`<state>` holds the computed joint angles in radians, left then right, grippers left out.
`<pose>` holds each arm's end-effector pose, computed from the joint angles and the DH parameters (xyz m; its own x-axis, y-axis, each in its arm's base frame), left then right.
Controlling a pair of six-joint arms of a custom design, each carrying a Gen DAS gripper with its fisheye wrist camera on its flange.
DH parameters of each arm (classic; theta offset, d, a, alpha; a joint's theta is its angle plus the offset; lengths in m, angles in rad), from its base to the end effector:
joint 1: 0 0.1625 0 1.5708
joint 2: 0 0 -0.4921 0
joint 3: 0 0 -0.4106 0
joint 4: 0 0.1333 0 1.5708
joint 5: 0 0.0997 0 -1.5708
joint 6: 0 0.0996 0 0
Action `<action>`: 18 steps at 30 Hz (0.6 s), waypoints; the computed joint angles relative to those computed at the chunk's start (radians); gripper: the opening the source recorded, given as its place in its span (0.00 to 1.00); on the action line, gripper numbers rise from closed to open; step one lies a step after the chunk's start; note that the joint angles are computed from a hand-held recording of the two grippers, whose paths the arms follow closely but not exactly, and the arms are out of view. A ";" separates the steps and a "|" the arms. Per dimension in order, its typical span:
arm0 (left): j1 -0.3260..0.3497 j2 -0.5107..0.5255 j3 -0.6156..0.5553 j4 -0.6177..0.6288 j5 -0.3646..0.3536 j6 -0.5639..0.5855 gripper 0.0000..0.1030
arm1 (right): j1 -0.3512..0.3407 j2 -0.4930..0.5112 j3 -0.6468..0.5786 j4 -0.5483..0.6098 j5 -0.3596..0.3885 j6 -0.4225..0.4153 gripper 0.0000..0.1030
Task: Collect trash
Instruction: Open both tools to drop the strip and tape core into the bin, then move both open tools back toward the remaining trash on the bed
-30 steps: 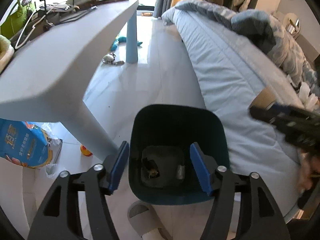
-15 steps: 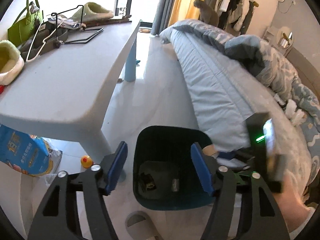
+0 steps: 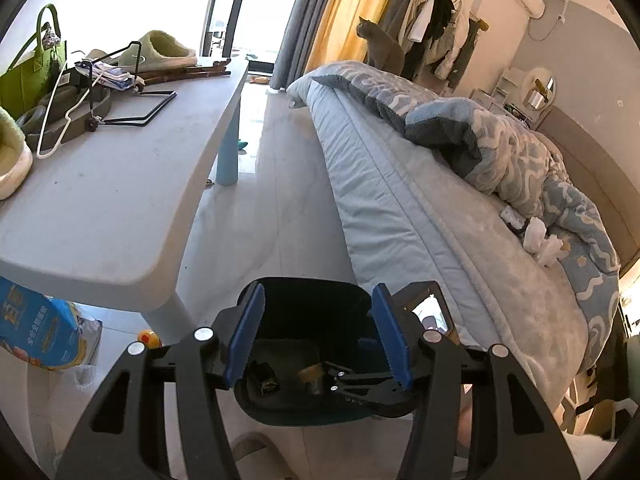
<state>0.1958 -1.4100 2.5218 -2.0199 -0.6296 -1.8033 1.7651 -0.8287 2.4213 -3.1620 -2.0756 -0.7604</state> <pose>-0.2558 -0.2687 0.1726 -0.8385 -0.3046 -0.4519 0.1850 0.6208 -0.7618 0.1652 -0.3988 0.0274 -0.4891 -0.7992 0.3495 -0.7317 0.5940 0.3343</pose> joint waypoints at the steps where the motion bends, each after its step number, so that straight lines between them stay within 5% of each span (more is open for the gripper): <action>1: -0.002 -0.003 -0.003 0.009 0.005 -0.006 0.56 | 0.001 -0.002 0.000 0.002 0.003 0.001 0.59; 13: -0.024 0.019 -0.078 0.095 0.060 -0.007 0.56 | 0.032 -0.127 -0.001 0.058 0.100 -0.016 0.59; 18: -0.014 0.061 -0.105 0.036 0.089 0.061 0.57 | 0.041 -0.232 -0.006 0.114 0.167 -0.029 0.59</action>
